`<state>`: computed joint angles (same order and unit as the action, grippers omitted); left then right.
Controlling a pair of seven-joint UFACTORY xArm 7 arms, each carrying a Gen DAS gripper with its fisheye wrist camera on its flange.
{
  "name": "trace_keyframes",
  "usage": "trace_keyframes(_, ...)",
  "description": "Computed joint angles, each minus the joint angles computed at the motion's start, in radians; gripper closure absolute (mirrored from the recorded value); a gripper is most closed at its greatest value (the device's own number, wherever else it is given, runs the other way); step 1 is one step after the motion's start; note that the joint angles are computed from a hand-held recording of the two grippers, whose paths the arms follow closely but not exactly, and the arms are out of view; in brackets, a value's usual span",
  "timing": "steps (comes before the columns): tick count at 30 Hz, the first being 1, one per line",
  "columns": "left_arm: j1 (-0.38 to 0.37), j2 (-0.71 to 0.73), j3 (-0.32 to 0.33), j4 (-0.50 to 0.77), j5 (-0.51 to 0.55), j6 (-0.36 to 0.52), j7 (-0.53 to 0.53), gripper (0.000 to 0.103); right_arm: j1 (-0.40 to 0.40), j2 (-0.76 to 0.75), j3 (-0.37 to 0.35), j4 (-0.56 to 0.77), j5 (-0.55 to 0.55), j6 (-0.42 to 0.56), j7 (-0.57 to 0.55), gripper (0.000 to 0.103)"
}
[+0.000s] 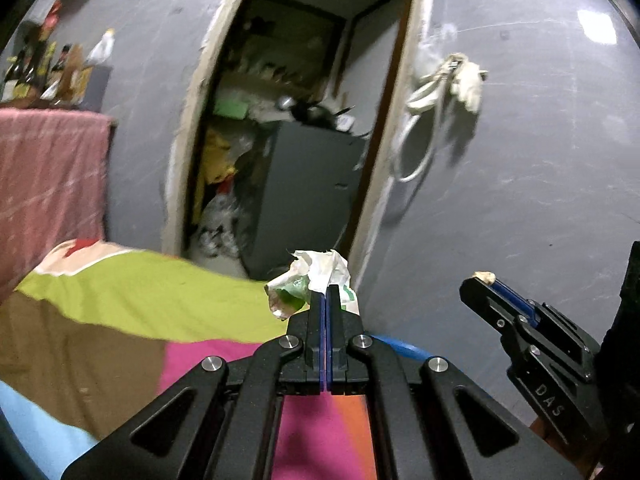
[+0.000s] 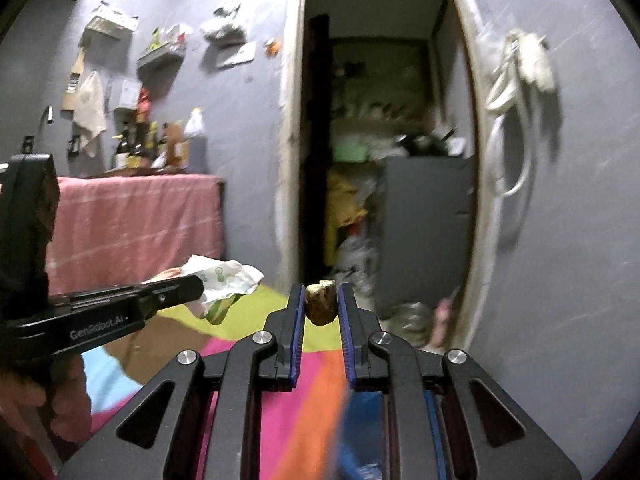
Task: Collect trash
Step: 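Carry the white tissue and brown scrap in both grippers over the blue bucket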
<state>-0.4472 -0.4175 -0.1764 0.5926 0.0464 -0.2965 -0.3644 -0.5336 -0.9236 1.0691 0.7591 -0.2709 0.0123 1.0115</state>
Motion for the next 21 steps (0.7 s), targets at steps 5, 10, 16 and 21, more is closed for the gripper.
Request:
trace_keyframes(5,0.107,0.092,-0.198,0.085,-0.063,-0.032,0.026,0.103,0.031,-0.108,-0.070,-0.110,0.005,-0.001,0.023,0.089)
trace_keyframes(10,0.286,0.182,-0.473,0.156,-0.242,-0.086,0.172,0.103,0.044,-0.185,-0.115,-0.204,-0.001,-0.004,0.037,0.089)
trace_keyframes(16,0.382,0.310,-0.662,0.246,-0.466,-0.113,0.405,0.103,0.064,-0.221,-0.142,-0.293,-0.007,-0.008,0.054,0.089)
trace_keyframes(21,0.348,0.386,-0.655,0.282,-0.559,-0.108,0.529,0.103,0.066,-0.187,-0.150,-0.320,-0.011,-0.025,0.062,0.089)
